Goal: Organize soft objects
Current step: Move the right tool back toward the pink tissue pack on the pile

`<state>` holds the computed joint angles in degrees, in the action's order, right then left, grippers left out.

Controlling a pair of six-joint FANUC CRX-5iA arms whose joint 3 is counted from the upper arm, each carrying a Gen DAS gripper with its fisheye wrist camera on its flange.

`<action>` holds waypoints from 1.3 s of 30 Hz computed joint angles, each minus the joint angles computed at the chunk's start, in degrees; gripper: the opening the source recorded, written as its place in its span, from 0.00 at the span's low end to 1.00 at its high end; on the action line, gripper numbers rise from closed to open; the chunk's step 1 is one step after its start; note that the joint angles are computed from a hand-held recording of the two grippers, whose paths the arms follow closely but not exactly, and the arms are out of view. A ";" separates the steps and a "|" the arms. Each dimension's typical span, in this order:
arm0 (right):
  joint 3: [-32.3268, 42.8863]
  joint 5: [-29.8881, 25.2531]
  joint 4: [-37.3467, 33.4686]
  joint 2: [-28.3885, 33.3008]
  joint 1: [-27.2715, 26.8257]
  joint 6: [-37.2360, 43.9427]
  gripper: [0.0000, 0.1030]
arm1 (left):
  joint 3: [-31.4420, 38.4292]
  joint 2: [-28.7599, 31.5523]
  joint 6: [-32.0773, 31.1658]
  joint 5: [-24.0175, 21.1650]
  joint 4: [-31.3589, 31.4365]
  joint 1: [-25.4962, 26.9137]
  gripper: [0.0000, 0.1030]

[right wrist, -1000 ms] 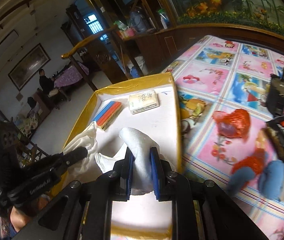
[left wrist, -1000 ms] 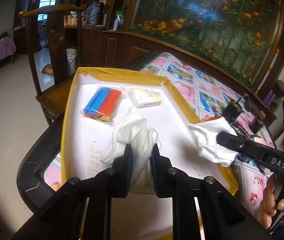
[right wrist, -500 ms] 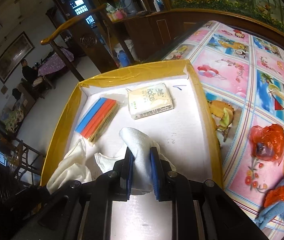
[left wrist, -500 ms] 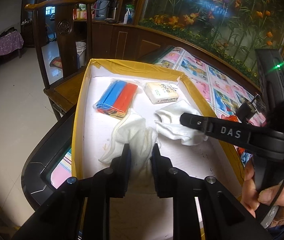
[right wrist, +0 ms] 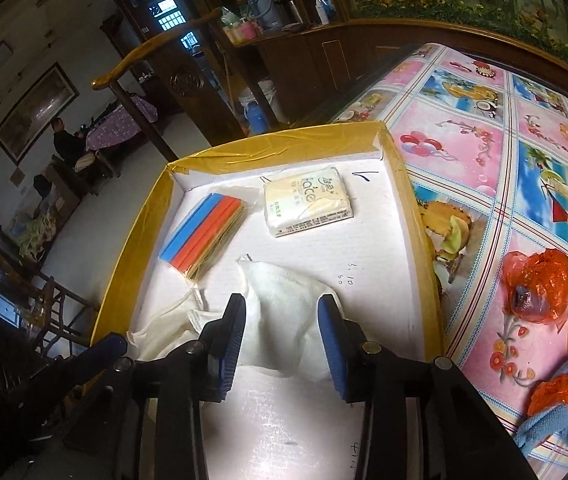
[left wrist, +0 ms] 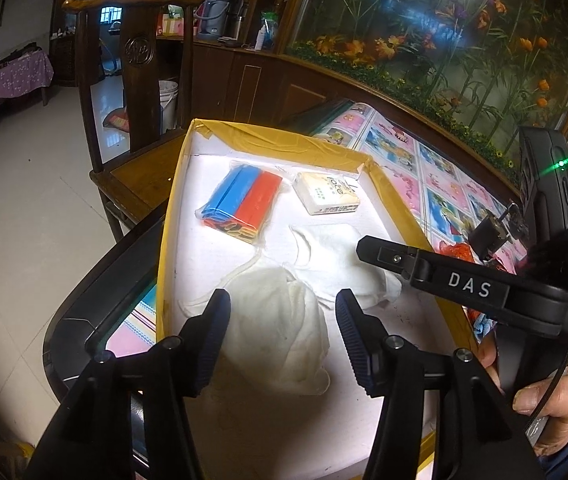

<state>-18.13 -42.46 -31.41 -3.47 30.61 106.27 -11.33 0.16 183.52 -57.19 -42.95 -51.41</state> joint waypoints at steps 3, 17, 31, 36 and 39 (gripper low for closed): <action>0.34 -1.47 -2.20 -0.62 -1.78 2.06 0.40 | 0.72 0.18 0.01 -0.74 -0.57 -0.78 0.55; -0.34 -9.76 -11.12 -4.37 -14.85 11.35 0.40 | 6.46 4.06 -3.86 -1.92 -1.55 -4.24 0.59; 2.19 -14.27 -13.57 -4.55 -36.61 21.22 0.53 | 13.41 10.57 -14.92 2.78 2.27 -6.00 0.63; 5.57 -11.55 -6.76 1.75 -38.84 17.63 0.55 | 14.52 12.13 -17.38 4.71 4.07 -5.94 0.64; 8.23 -20.29 -9.10 4.08 -42.21 21.92 0.55 | 15.08 12.75 -18.91 4.99 4.94 -5.91 0.64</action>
